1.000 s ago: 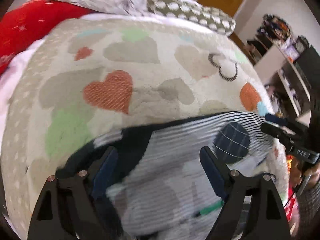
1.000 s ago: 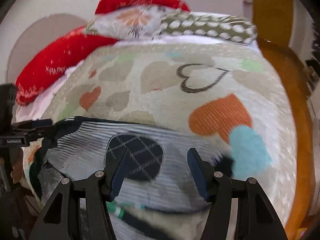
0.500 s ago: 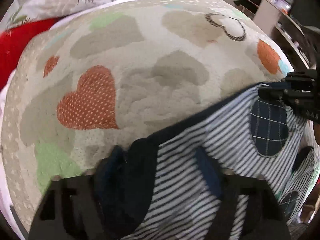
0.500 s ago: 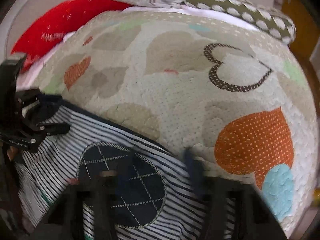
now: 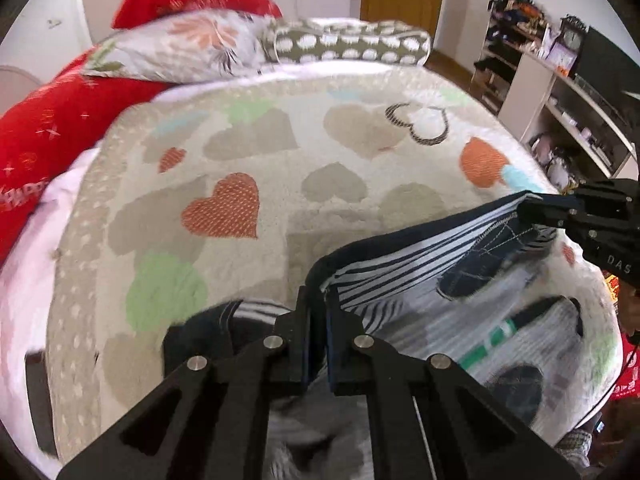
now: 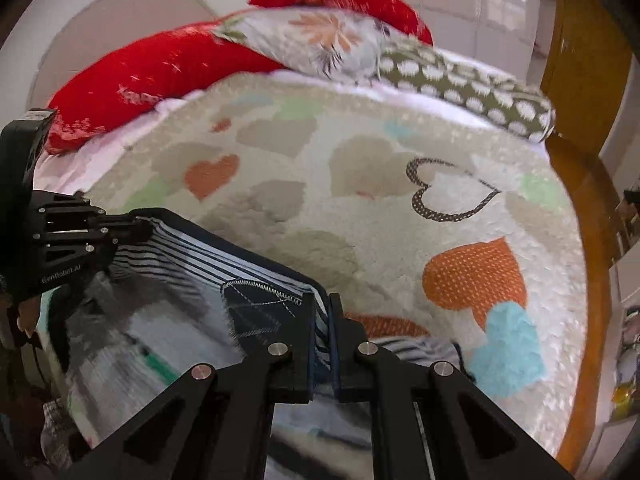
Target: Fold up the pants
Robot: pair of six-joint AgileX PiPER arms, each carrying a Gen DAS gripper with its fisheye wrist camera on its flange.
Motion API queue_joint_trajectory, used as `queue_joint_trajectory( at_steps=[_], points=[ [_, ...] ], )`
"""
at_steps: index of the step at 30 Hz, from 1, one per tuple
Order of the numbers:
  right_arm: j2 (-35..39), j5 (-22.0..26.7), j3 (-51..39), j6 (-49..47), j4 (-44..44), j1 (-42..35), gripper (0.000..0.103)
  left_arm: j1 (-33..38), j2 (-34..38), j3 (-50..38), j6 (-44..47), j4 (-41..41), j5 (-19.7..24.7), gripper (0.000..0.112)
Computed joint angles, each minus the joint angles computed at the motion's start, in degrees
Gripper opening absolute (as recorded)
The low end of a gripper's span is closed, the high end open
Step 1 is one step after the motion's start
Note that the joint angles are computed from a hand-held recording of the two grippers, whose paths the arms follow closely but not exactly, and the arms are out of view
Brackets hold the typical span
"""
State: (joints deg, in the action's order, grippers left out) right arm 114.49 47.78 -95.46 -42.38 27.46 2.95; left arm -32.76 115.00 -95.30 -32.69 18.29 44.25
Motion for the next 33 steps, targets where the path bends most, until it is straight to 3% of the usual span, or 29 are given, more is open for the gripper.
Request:
queue_joint_trajectory(
  at_steps=[4,10,15,19,21,23,24,28,33],
  points=[
    [-10.98,-5.09,15.31,-6.47,5.48,-0.51,0.006,-5.83,-8.75,13.40,-13.82,10.66,-3.96,0.006],
    [-23.47,-10.10,34.78,-16.39,14.34,-1.69,0.006,-16.03,-16.44,28.83,-38.78,26.90,-4.50,0.006],
    [-29.66,-11.06,48.55,-24.35,22.57,-4.65,0.006,-22.31,-17.46,37.46,-53.74,30.80,-5.22,0.014],
    [-32.75,-15.65,58.78,-31.81,29.36,-6.40,0.013,-23.26,-16.90,40.79,-54.77,26.81,-8.25,0.020],
    [-34.05,-15.04,61.29,-34.37,31.03,-8.56,0.024,-23.09,-19.53,43.24,-54.49,25.35,-9.99,0.028],
    [-35.95,-13.63,62.93,-36.26,32.19,-11.71,0.035,-23.29,-23.14,45.91,-56.75,26.30,-10.10,0.054],
    [-36.97,-13.08,63.67,-37.29,33.04,-13.38,0.041,-23.37,-25.77,47.85,-58.91,27.57,-10.34,0.056],
    [-39.09,-7.70,64.61,-40.42,35.51,-23.72,0.045,-20.75,-35.49,53.85,-62.29,27.85,-12.74,0.056],
    [-38.97,-3.61,63.56,-40.66,37.71,-30.14,0.045,-17.58,-38.76,51.42,-63.51,27.62,-9.27,0.064]
  ],
)
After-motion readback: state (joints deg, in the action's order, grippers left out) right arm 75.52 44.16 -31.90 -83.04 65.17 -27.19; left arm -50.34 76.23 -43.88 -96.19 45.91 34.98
